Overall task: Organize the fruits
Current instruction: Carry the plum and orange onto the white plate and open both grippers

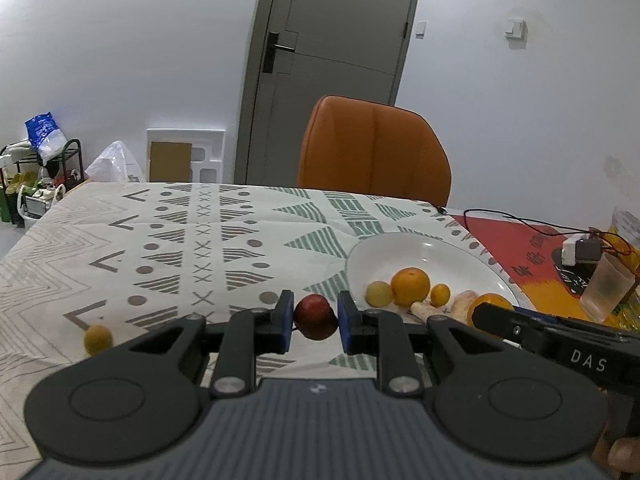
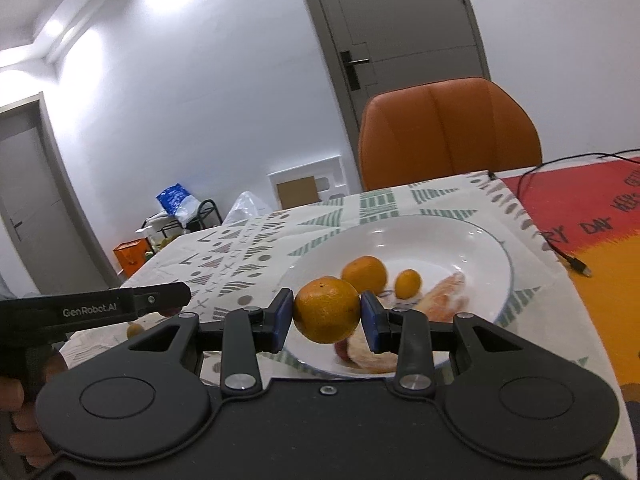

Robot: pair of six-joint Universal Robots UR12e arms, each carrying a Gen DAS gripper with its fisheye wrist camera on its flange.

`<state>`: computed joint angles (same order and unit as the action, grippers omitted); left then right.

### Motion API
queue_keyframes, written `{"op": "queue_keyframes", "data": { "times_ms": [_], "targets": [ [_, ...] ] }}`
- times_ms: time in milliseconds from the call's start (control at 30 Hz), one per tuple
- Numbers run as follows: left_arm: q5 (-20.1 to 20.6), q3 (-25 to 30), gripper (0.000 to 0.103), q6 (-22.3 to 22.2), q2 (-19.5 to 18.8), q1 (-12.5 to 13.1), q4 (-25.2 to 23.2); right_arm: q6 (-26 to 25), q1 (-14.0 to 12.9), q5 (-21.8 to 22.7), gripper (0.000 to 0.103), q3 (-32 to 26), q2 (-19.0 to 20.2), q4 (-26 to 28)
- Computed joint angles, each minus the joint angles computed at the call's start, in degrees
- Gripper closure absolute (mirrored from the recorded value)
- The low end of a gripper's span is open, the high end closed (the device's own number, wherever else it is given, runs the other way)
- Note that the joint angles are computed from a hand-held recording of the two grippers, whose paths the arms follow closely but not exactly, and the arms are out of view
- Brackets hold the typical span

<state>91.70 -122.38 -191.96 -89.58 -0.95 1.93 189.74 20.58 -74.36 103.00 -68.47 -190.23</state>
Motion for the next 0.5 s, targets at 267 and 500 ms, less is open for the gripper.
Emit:
{"op": "queue_keyframes", "data": {
  "times_ms": [267, 500],
  "targets": [
    [-0.23, 1.55, 0.081, 0.77, -1.67, -1.31, -0.25, 0.95, -1.15, -1.07, 0.068, 0.35, 0.06, -0.04],
    [-0.65, 3.05, 0.081, 1.36, -3.28, -2.34, -0.71, 1.95, -2.05, -1.94, 0.068, 0.58, 0.18, -0.08]
  ]
}}
